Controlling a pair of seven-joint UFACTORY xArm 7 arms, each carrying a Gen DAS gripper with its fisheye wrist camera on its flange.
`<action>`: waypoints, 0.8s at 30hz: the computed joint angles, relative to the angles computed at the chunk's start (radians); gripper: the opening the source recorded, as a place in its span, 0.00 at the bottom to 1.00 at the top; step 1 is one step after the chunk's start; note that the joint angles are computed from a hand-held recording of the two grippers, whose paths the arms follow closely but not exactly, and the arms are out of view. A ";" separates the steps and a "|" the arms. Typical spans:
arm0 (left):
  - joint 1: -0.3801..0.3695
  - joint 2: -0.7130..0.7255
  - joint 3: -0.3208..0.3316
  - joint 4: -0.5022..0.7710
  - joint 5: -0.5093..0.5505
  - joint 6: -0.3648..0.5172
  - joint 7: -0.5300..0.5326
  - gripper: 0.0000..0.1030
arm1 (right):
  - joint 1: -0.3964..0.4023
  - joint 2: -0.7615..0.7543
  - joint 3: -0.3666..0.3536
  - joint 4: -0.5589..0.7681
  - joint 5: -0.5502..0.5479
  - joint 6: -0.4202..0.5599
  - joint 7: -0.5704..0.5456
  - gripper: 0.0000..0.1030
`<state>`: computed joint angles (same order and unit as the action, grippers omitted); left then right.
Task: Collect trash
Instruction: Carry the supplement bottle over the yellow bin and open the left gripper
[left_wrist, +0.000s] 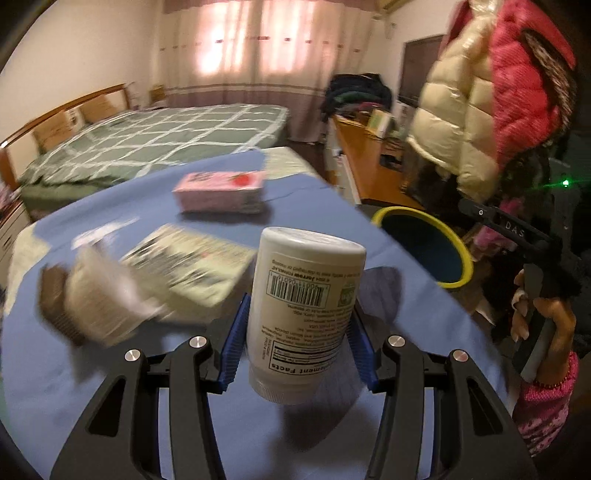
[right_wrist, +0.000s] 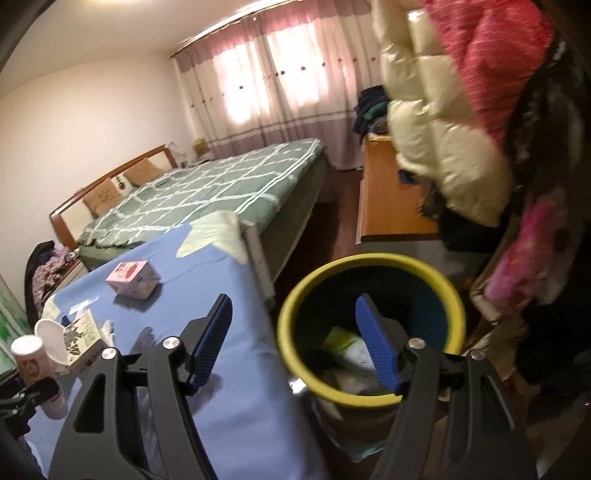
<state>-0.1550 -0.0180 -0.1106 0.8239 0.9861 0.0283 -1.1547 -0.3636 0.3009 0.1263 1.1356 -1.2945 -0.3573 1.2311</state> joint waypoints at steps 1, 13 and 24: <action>-0.011 0.034 -0.012 0.033 -0.076 0.001 0.078 0.49 | -0.002 -0.006 -0.012 -0.007 0.013 -0.001 -0.015 0.67; -0.129 0.508 -0.162 0.625 -0.535 0.202 0.641 0.49 | -0.127 -0.026 -0.008 -0.059 0.095 0.028 -0.102 0.67; -0.308 0.914 -0.087 1.253 -0.702 0.506 0.814 0.49 | -0.274 0.014 0.123 -0.055 0.160 0.089 -0.182 0.67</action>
